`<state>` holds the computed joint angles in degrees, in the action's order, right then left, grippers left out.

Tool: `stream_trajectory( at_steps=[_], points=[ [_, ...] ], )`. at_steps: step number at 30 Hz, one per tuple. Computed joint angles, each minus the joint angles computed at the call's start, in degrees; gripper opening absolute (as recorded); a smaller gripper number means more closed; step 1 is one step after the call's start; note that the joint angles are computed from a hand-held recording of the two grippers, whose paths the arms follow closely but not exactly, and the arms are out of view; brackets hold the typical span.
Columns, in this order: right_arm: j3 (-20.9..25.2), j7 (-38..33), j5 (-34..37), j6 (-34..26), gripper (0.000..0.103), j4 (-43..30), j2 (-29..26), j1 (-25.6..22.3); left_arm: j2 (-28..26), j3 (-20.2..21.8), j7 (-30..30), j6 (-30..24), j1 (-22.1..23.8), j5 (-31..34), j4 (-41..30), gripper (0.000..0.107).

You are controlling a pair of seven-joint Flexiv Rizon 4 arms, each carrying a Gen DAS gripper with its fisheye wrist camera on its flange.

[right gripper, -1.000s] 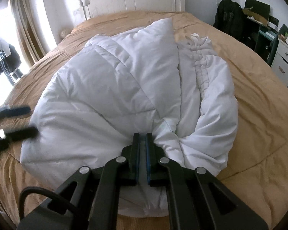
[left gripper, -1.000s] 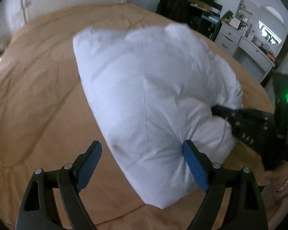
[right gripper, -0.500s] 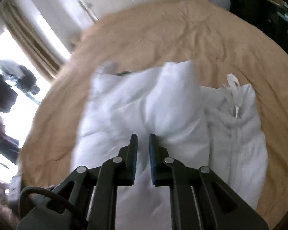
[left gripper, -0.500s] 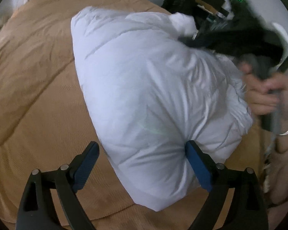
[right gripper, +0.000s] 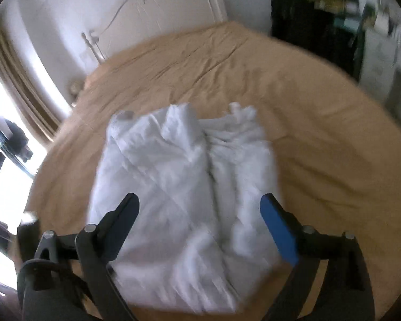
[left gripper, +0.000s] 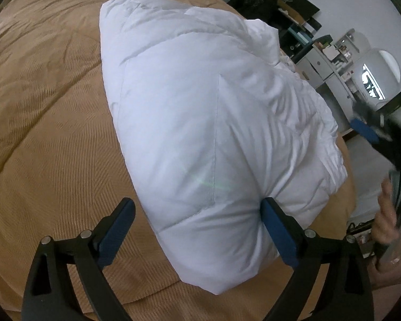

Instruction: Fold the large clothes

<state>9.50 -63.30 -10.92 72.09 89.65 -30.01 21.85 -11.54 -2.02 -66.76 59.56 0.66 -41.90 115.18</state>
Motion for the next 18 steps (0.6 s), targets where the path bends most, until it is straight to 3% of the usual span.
stream_trajectory(
  at_steps=[2, 3, 6, 8, 9, 14, 16, 18],
  points=[
    [-4.3, 4.6, -5.7, -2.7, 0.096, 4.0, 2.5, 3.5, 0.0, -0.1, 0.6, 0.4, 0.1, -0.3, 0.4, 0.096],
    [-3.7, 4.2, -5.0, -4.1, 0.097, 3.9, 2.5, 3.2, 0.1, -0.1, 0.7, 0.3, 0.1, -0.6, 0.5, 0.096],
    [6.3, -3.7, 6.8, -12.1, 0.097, -2.0, -1.6, -3.8, -0.1, -0.4, 1.3, -1.1, 0.7, -3.0, 0.3, 0.096],
    [9.5, -6.7, 14.1, -18.1, 0.099, -6.4, -4.9, -6.7, 0.5, -0.4, 2.8, -3.5, 1.5, -6.5, 0.9, 0.095],
    [10.7, -8.1, 18.1, -18.1, 0.101, -7.4, -5.9, -8.1, 0.7, -0.4, 3.7, -4.5, 2.0, -8.7, 0.9, 0.095],
    [19.9, -17.8, 39.8, -24.3, 0.103, -14.3, -12.3, -18.8, -0.5, 0.0, 10.5, -7.3, 5.1, -29.2, -1.6, 0.102],
    [19.3, -19.8, 41.9, -24.8, 0.103, -15.0, -12.7, -18.7, -3.3, 0.3, 10.0, -7.9, 6.3, -32.2, -4.2, 0.102],
    [18.1, -21.3, 42.6, -26.1, 0.103, -17.2, -13.6, -17.5, -7.0, 0.3, 7.8, -9.4, 7.8, -31.0, -7.2, 0.102]
  ],
)
